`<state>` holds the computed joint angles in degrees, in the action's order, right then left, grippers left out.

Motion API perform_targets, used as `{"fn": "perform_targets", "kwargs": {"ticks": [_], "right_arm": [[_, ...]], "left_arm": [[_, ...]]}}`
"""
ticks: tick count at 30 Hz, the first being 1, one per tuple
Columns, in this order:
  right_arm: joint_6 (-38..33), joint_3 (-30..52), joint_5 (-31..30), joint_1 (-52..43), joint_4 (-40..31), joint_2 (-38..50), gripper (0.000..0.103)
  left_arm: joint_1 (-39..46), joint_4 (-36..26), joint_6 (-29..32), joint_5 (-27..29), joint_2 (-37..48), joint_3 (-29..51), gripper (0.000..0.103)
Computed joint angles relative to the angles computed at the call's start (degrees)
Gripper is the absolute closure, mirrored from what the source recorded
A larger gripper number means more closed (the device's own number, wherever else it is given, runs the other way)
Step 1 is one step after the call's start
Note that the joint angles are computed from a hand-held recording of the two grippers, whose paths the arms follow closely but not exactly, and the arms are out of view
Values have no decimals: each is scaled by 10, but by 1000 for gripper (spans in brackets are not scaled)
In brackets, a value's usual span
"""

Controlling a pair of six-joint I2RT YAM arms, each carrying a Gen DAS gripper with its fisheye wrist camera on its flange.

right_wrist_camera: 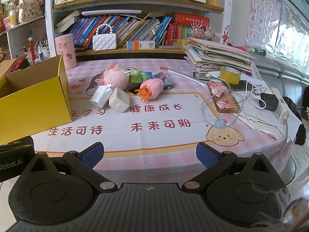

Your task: Organize objects

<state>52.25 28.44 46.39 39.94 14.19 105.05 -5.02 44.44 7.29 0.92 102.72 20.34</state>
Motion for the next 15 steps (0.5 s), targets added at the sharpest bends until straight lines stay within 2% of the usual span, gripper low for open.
{"fn": "perform_targets", "kwargs": {"ticks": [9, 13, 15], "right_arm": [[-37, -22, -23, -19, 55, 3, 2], [-76, -36, -62, -54, 110, 13, 2], [-100, -41, -85, -78, 136, 19, 5]], "left_arm": [[-2, -8, -11, 7, 19, 15, 0], [-21, -21, -26, -14, 41, 37, 0], [-34, -27, -36, -26, 47, 48, 0]]}}
